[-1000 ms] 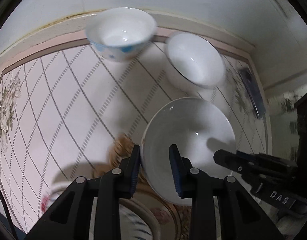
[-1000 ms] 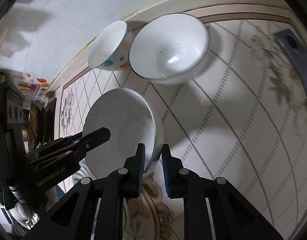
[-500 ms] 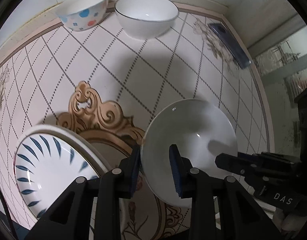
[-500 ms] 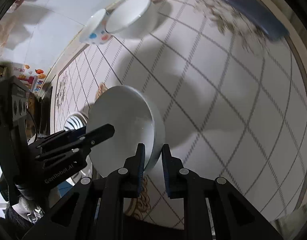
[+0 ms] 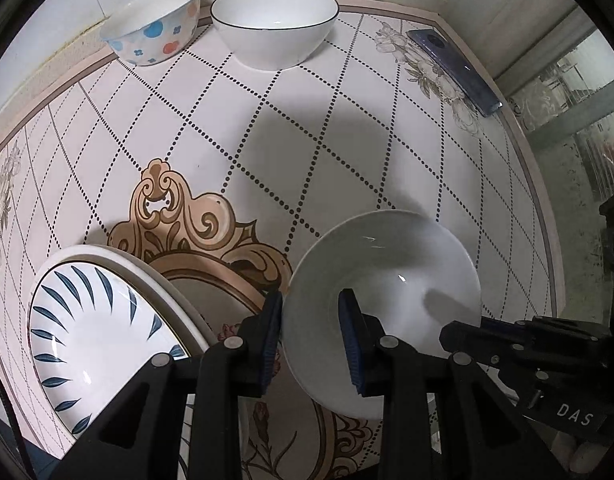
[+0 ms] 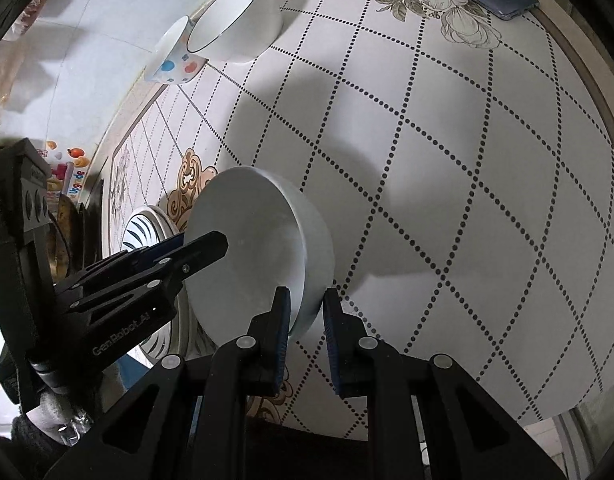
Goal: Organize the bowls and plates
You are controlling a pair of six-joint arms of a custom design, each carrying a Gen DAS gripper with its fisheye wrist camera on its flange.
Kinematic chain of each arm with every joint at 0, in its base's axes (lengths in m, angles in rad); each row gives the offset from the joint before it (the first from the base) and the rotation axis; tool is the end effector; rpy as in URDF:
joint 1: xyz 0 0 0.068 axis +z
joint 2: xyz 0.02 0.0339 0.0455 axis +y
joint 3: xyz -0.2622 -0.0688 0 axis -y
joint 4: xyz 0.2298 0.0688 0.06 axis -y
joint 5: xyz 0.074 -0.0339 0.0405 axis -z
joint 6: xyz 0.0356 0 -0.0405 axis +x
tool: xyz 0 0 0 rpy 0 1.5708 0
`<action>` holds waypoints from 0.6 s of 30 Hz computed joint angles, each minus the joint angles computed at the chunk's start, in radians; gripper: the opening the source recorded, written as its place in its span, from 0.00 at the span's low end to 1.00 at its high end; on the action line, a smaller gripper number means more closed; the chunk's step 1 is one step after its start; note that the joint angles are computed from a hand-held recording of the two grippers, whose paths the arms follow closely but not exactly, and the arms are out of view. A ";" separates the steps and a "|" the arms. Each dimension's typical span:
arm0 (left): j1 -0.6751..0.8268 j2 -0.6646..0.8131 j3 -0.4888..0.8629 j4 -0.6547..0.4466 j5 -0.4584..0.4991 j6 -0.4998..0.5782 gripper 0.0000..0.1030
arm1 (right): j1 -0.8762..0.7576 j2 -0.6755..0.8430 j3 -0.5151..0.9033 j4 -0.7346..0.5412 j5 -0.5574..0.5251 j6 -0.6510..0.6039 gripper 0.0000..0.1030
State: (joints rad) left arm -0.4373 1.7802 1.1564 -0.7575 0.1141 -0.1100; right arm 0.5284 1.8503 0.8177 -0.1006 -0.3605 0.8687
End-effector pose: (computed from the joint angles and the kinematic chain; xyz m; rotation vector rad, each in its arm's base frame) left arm 0.2852 -0.1378 0.1770 0.5016 2.9381 -0.2404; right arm 0.2589 0.1657 0.1018 0.3782 2.9007 0.8258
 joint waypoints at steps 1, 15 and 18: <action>0.002 0.007 0.005 -0.004 0.003 0.000 0.26 | -0.001 -0.003 -0.002 0.003 0.000 0.002 0.18; 0.192 0.149 0.521 -0.240 0.156 -0.024 0.34 | -0.210 -0.107 0.184 -0.164 -0.124 -0.080 0.47; 0.213 0.369 0.804 -0.318 0.172 -0.049 0.34 | -0.260 0.049 0.395 -0.220 -0.123 -0.149 0.48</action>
